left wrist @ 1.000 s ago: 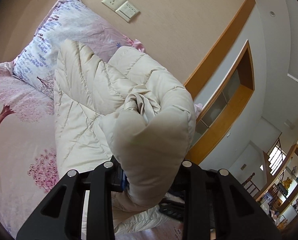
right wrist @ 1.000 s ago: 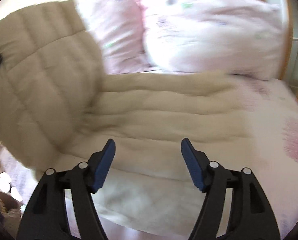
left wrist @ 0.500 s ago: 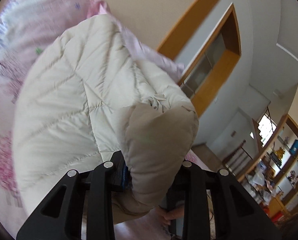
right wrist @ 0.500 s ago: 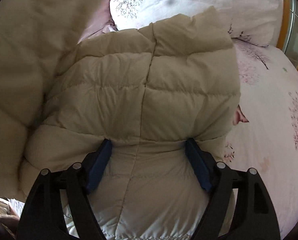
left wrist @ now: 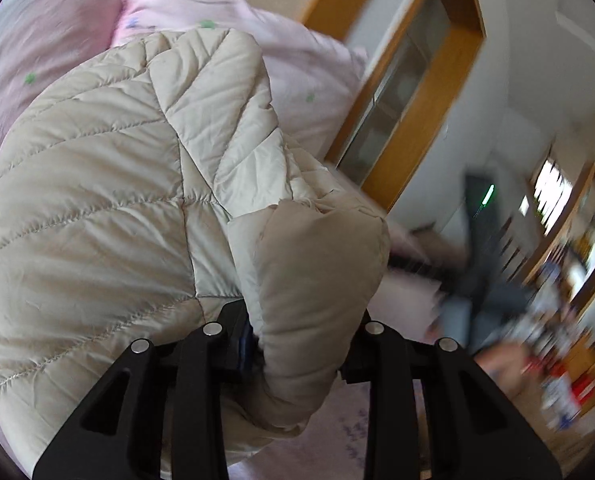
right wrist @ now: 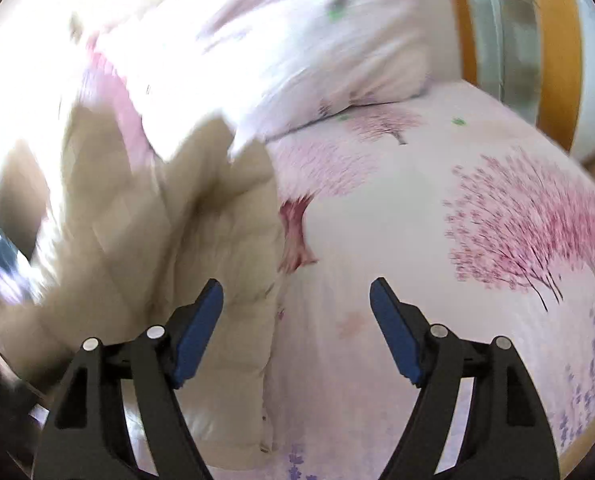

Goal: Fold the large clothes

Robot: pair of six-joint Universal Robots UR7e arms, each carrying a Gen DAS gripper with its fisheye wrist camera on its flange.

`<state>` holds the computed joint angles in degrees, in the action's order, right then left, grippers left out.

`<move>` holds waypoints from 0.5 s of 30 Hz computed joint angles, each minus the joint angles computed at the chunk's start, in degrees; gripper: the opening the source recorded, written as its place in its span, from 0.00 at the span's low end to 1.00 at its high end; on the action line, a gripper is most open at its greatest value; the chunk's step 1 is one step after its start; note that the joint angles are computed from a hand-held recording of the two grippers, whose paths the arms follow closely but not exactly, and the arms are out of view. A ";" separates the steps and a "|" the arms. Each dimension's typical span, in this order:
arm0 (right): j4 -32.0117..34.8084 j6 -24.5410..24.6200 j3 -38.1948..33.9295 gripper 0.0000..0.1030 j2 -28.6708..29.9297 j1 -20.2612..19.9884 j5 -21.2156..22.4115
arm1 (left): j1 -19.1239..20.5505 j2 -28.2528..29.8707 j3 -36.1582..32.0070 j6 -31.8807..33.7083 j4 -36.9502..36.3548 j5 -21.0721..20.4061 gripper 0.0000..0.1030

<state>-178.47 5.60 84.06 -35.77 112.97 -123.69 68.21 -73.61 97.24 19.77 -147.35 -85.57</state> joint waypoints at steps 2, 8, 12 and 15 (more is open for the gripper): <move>-1.71 2.39 2.24 0.74 -2.36 -1.66 7.39 | -1.35 0.64 1.70 3.60 -0.96 3.59 0.33; 2.48 1.21 -1.93 0.74 -2.42 -3.55 24.68 | -3.55 1.28 5.38 12.40 -4.32 10.92 0.41; 11.08 0.47 -8.68 0.74 0.88 -2.41 23.46 | -3.83 1.39 6.30 14.16 -4.73 12.24 0.44; 13.76 1.04 -10.99 0.73 2.24 -2.33 24.02 | -3.89 1.66 6.07 14.36 -4.21 12.65 0.44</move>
